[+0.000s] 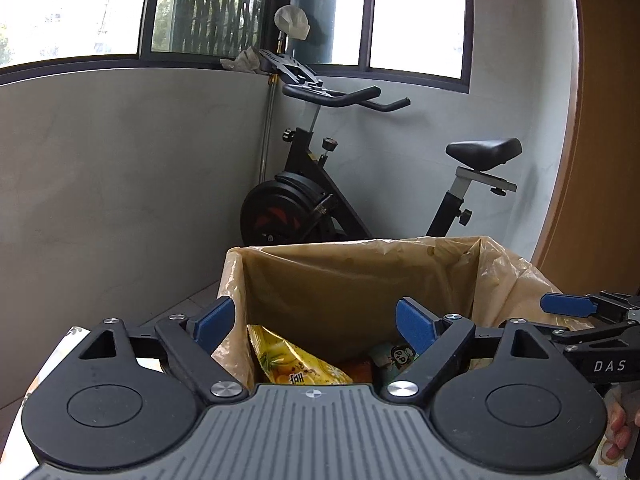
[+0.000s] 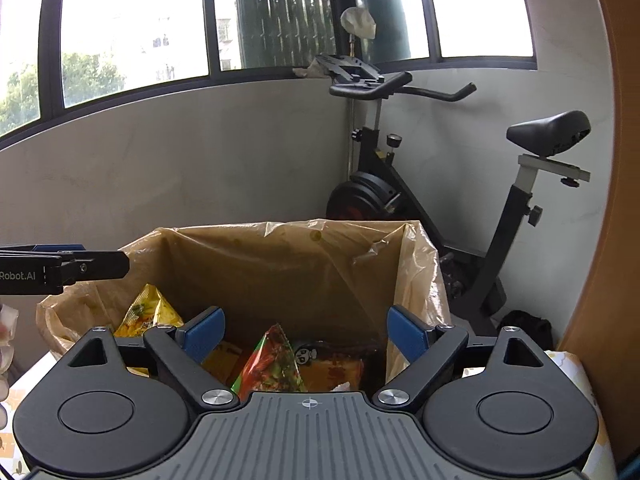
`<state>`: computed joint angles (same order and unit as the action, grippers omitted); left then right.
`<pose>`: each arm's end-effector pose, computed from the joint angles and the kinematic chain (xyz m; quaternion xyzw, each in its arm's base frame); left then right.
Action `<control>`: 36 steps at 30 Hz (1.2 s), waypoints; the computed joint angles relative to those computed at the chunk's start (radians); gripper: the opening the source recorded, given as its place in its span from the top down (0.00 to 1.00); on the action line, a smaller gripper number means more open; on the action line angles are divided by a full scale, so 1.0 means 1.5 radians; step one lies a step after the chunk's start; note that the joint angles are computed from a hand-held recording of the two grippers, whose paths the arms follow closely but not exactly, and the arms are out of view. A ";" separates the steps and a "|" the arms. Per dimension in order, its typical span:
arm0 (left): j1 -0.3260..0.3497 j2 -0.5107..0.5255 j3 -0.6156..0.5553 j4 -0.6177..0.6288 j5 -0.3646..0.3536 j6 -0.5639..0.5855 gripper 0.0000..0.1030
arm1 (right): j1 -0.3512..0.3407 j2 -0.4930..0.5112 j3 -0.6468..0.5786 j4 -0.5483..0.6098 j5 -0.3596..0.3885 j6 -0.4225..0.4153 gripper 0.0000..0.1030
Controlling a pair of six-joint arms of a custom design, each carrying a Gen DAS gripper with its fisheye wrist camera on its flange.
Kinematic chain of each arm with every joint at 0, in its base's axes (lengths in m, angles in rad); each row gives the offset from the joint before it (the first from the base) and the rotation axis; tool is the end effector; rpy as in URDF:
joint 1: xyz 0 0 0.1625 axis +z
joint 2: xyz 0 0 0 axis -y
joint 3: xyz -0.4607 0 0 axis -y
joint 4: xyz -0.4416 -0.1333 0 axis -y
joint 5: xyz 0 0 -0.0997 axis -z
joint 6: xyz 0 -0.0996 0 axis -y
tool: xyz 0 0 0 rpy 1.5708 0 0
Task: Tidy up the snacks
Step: 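Withdraw both open tools from above the box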
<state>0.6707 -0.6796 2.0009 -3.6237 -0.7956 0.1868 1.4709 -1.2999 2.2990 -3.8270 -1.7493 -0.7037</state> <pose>-0.3353 -0.5252 0.0378 0.3313 0.8099 -0.4336 0.2151 0.0665 -0.4953 0.2996 0.1895 -0.7848 0.5108 0.2954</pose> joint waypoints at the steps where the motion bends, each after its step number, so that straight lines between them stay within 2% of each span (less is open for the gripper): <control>1: -0.003 -0.004 0.005 0.001 0.004 -0.002 0.11 | -0.002 -0.006 0.008 -0.003 0.005 0.001 0.16; 5: -0.014 -0.021 0.036 -0.010 0.015 -0.014 0.09 | -0.007 -0.033 0.040 -0.017 0.016 -0.002 0.15; 13: -0.043 -0.054 0.097 -0.011 0.030 -0.055 0.06 | -0.012 -0.069 0.113 -0.091 0.036 -0.008 0.00; 25: -0.066 -0.066 0.162 0.002 0.069 -0.132 0.05 | -0.068 -0.090 0.195 -0.164 0.065 0.012 0.00; 36: -0.072 -0.058 0.190 0.004 0.075 -0.187 0.05 | -0.107 -0.046 0.227 -0.230 0.051 0.006 0.00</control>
<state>0.5625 -0.7671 2.2860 -3.6182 -0.6834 -0.0935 1.3097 -1.3682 2.6388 -4.1715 -1.6726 -0.6941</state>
